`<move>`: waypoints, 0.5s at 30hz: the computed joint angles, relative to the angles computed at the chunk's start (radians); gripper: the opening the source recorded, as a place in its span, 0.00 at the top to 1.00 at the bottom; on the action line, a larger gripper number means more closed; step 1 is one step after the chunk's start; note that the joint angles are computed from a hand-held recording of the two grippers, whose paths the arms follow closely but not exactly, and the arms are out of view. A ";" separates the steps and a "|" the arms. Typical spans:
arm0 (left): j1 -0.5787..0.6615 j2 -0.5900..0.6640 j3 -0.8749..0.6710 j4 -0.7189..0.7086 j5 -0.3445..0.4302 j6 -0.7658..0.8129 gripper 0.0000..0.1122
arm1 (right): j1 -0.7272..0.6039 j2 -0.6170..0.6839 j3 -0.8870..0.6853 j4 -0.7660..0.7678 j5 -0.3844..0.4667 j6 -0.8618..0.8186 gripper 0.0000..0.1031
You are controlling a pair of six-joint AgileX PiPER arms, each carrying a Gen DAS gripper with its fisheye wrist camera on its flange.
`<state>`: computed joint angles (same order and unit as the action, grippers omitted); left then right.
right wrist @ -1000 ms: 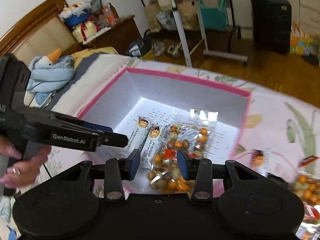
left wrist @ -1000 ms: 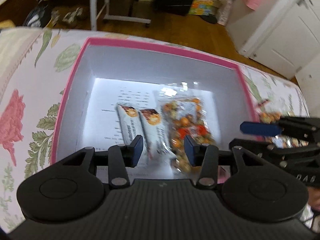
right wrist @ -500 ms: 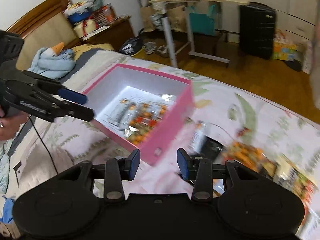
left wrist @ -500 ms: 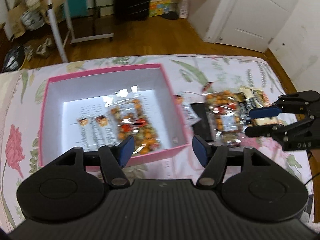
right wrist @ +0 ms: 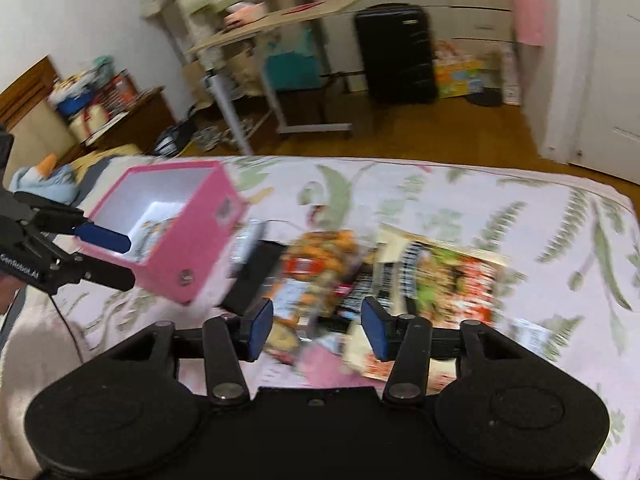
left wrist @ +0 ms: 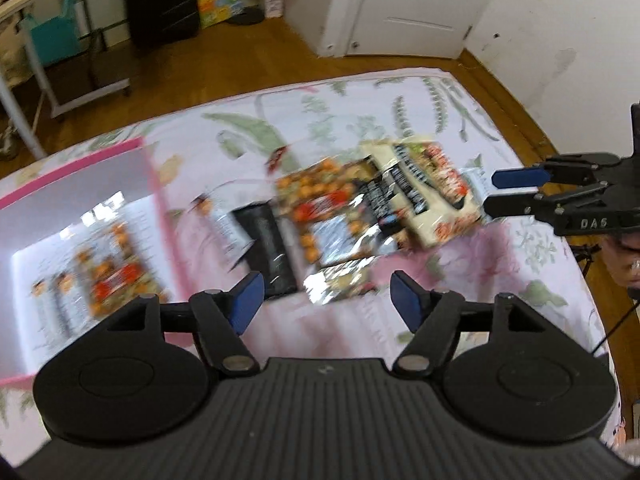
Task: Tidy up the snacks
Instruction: 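Grasp the cream noodle pack with the left tool while the right tool grips it too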
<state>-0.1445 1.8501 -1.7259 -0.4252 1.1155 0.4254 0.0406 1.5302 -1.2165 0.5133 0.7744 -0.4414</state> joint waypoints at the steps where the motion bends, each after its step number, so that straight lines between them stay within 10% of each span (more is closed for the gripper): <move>1: -0.021 0.010 0.006 -0.010 -0.037 -0.002 0.38 | -0.020 -0.006 0.025 0.018 -0.020 -0.031 0.39; 15: -0.236 0.322 -0.126 -0.120 -0.302 -0.117 0.38 | -0.263 0.198 0.128 0.512 -0.212 -0.456 0.15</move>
